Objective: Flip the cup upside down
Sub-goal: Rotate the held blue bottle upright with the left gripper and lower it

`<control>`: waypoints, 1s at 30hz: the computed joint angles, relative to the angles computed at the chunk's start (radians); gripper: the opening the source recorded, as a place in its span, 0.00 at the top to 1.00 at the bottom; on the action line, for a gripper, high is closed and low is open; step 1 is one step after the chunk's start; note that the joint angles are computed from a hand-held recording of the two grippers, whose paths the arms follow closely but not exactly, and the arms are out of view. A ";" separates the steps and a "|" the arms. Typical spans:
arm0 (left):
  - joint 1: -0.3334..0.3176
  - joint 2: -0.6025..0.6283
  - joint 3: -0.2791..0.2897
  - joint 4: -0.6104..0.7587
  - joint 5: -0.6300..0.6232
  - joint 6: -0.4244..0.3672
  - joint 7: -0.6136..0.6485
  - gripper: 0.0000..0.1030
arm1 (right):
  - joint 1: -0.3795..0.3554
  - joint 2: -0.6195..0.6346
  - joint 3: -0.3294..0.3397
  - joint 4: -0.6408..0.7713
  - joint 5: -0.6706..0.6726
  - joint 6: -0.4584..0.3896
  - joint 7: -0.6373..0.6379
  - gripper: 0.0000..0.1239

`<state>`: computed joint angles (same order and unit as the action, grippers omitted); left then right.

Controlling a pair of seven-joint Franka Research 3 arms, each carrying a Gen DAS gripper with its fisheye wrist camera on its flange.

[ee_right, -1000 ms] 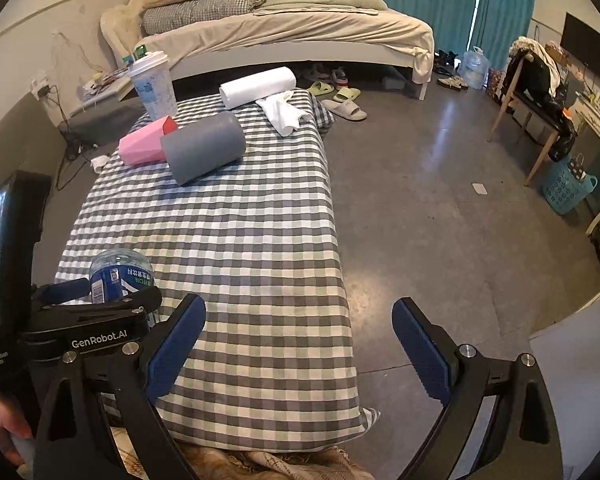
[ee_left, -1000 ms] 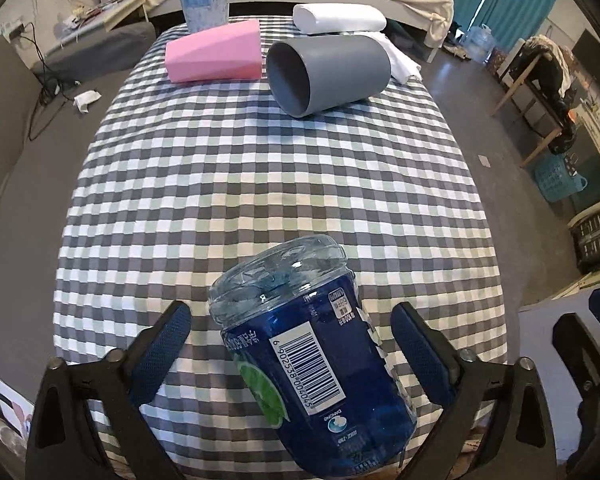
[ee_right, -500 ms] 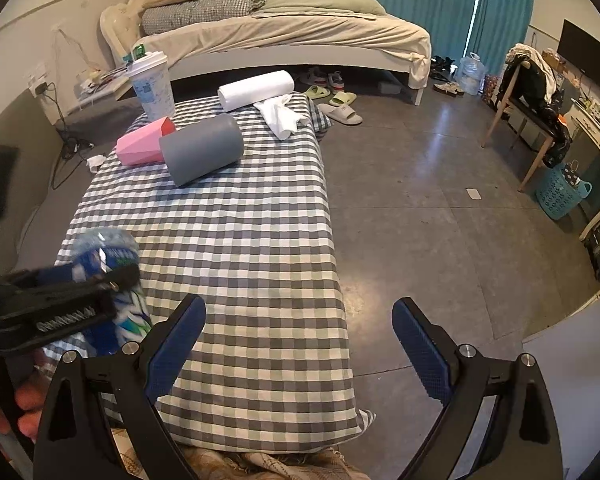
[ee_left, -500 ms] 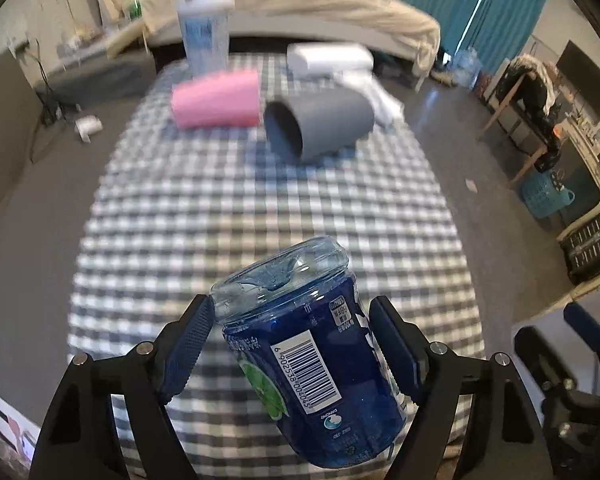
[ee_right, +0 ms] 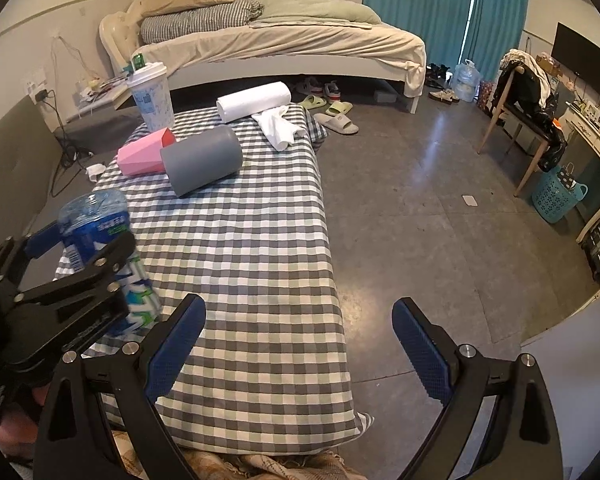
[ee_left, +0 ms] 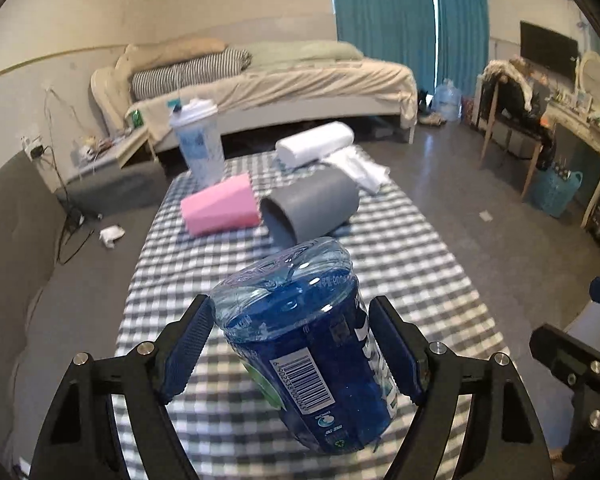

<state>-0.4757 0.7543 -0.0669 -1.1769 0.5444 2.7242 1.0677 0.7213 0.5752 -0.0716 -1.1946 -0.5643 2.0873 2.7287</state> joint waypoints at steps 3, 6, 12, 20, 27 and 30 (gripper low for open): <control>0.000 0.028 -0.002 0.024 0.000 0.008 0.012 0.21 | 0.003 -0.011 -0.003 -0.017 -0.009 0.006 0.017 0.23; 0.007 0.008 -0.012 -0.029 -0.007 0.038 0.027 0.22 | 0.003 -0.016 -0.004 -0.025 -0.017 0.006 0.029 0.23; 0.036 -0.034 -0.064 -0.123 -0.034 0.073 0.150 0.23 | -0.001 -0.032 0.001 -0.049 -0.026 0.020 0.039 0.23; 0.073 -0.059 -0.117 -0.163 -0.142 0.012 0.229 0.13 | -0.009 -0.069 0.011 -0.104 -0.039 0.048 0.081 0.23; 0.070 -0.025 -0.127 -0.114 -0.198 -0.081 0.266 0.15 | -0.015 -0.075 0.020 -0.113 -0.041 0.057 0.090 0.23; 0.072 0.002 -0.127 -0.071 -0.224 -0.116 0.259 0.18 | -0.016 -0.074 0.021 -0.112 -0.043 0.056 0.083 0.23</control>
<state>-0.4040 0.7558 -0.1944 -1.2483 0.3201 2.6083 1.3263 0.7056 0.5016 -0.0508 -1.3063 -0.6069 2.1437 2.8121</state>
